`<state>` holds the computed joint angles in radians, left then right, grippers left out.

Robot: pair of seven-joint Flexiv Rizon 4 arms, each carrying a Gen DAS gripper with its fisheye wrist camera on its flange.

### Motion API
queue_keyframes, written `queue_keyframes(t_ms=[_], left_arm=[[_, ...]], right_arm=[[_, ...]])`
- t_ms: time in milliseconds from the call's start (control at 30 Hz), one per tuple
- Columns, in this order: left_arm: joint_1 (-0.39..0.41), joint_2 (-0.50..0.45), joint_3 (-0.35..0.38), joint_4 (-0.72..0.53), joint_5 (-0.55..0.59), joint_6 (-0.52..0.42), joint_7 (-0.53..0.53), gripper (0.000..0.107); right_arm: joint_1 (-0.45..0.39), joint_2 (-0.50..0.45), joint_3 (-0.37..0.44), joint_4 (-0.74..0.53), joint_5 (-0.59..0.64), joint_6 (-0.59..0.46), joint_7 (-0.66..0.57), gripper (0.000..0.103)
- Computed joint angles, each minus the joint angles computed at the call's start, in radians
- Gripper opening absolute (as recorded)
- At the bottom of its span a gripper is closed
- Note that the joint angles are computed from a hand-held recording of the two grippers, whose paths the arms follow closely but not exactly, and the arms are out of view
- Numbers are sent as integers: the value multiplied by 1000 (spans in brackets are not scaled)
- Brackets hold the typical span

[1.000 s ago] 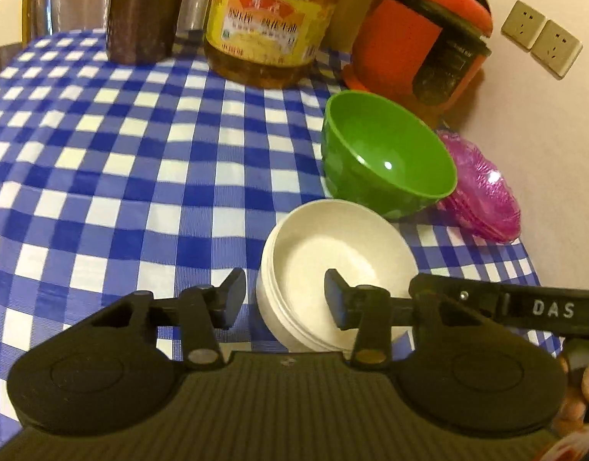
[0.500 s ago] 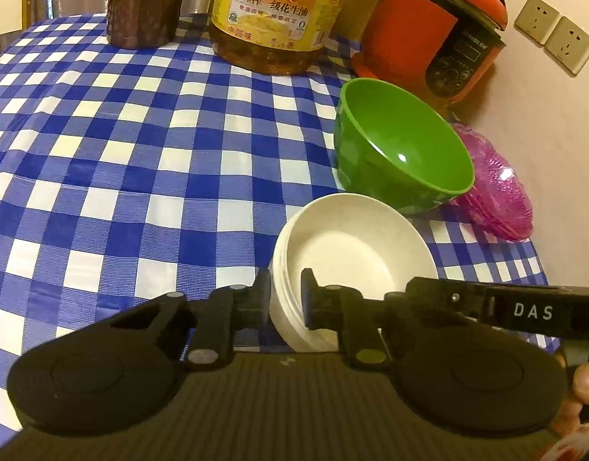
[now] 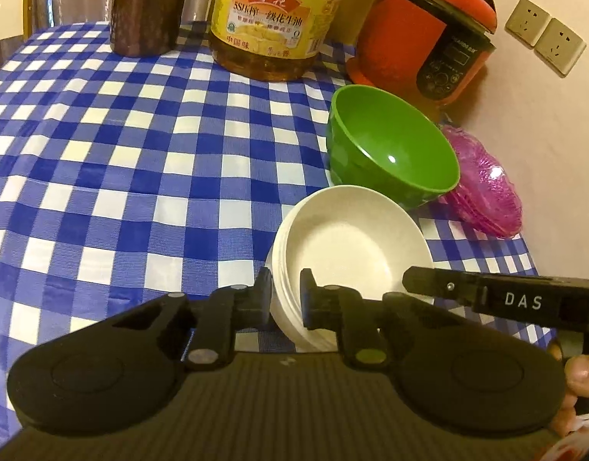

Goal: Organize plates and bowls
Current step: 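Lift the white bowl with both grippers and carry it over the green bowl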

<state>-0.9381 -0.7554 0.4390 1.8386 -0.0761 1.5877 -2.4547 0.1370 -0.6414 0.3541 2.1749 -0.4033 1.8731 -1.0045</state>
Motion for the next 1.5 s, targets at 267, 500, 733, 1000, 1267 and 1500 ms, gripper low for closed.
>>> queue_keyframes(t_ms=[267, 500, 733, 1000, 1267, 1500], left_arm=[[-133, 30, 132, 32, 12, 3, -68, 13], [-217, 25, 242, -4, 36, -9, -119, 13], [-213, -24, 286, -109, 51, -32, -139, 13], [-86, -58, 187, -237, 86, -38, -113, 13], [24, -121, 106, -357, 100, -52, -80, 13], [95, -162, 36, -436, 113, -110, -60, 13]], right_arm=[[-107, 10, 86, 35, -71, 51, 33, 13], [25, 91, -50, 80, -25, 170, 11, 13], [124, 122, -150, 72, 62, 225, -35, 13], [74, 78, -156, 6, 62, 236, -7, 11], [29, 5, -158, -88, 20, 206, 21, 11], [45, -51, -180, -163, 26, 129, 16, 11]])
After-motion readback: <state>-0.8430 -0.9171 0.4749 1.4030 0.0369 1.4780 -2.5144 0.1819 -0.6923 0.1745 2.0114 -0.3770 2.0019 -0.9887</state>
